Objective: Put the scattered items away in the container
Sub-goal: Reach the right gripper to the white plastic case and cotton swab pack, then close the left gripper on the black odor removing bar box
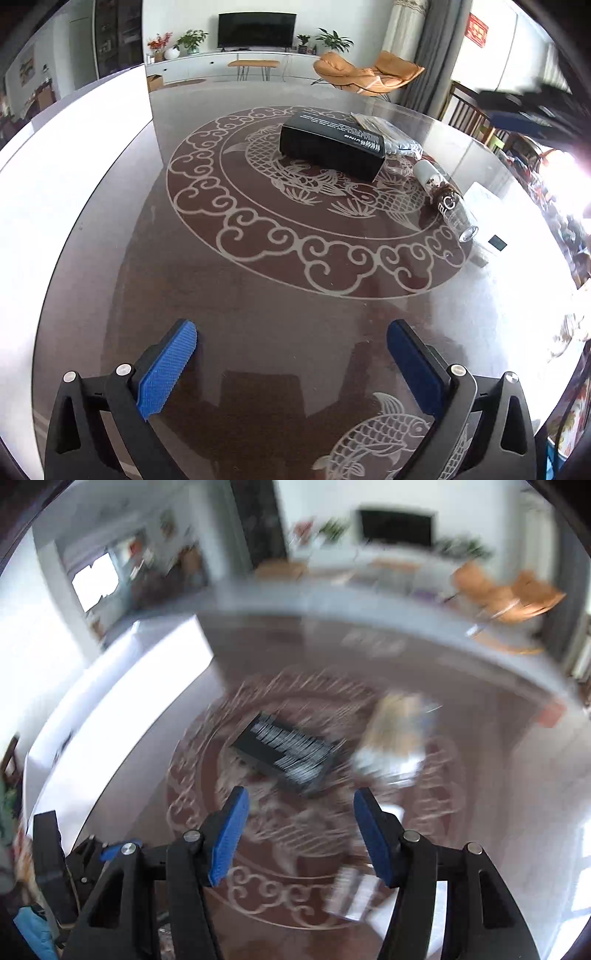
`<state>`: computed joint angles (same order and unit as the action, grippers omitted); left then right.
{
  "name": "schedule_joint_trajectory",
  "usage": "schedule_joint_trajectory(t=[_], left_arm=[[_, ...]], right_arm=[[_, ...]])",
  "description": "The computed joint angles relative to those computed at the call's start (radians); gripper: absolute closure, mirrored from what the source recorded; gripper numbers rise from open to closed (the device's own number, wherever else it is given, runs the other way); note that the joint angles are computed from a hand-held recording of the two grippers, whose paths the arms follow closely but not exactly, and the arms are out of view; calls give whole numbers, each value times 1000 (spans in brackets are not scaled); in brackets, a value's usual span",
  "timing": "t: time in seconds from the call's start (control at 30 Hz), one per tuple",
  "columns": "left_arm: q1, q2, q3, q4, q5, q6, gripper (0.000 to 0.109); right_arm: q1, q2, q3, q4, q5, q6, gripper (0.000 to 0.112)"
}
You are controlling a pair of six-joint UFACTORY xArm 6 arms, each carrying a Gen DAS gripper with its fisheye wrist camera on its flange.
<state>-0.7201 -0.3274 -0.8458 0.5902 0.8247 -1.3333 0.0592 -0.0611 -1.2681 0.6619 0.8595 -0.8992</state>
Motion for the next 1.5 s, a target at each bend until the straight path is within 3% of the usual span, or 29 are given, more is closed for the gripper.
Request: schedule_joint_trajectory(t=[0.07,0.13,0.2,0.27,0.33,0.4,0.53,0.63,0.73,0.8,0.87,0.97,1.0,1.1,1.27,1.33,1.5], left_arm=[[28,13,-18,2,-10,66,6],[69,42,-46,-15,-43,162,6],[131,96,-89,-114,-101,360,6],[172,166,-168,-218,-72,479,6],[198,190,-186,-331,-136,537,6],[209,204,-195,-369,-204,516,6],[217,314,-355,-266,-94,479,6],[240,405,-480,-235,-3,569,6],[269,434,-532,-234,32,660,6],[290,426,-542,-233,22,642,6],[318,410,-534,-280,-41,589,6],[331,440,-595,-252,-55,430,6],[321,500,-680,-229,6,388,6],[285,694,-975,-147,311,281,6],[290,878,-1200,-226,474,262,6],[282,869,-1181,-229,491,247,6],[261,670,-867,-210,367,217,6]], right_arm=[[-83,-65,108,50,-67,-5,52],[-166,-109,207,76,-76,-17,52],[-236,-130,289,43,-70,-18,52],[-279,-125,357,17,-89,-31,52],[-309,-123,415,18,-124,-54,52],[-322,-144,470,87,-167,-137,52],[-280,-143,509,78,-271,-194,49],[-228,-135,551,83,-390,-231,49],[-206,-143,582,190,-437,-320,48],[-202,-141,585,210,-445,-340,48],[-196,-155,589,188,-443,-315,48],[-211,-199,594,133,-407,-269,47],[-222,-220,599,117,-390,-260,47],[-235,-221,579,98,-365,-245,47],[-250,-262,567,54,-312,-207,47],[-253,-270,563,52,-297,-207,47],[-267,-275,553,70,-263,-213,47]])
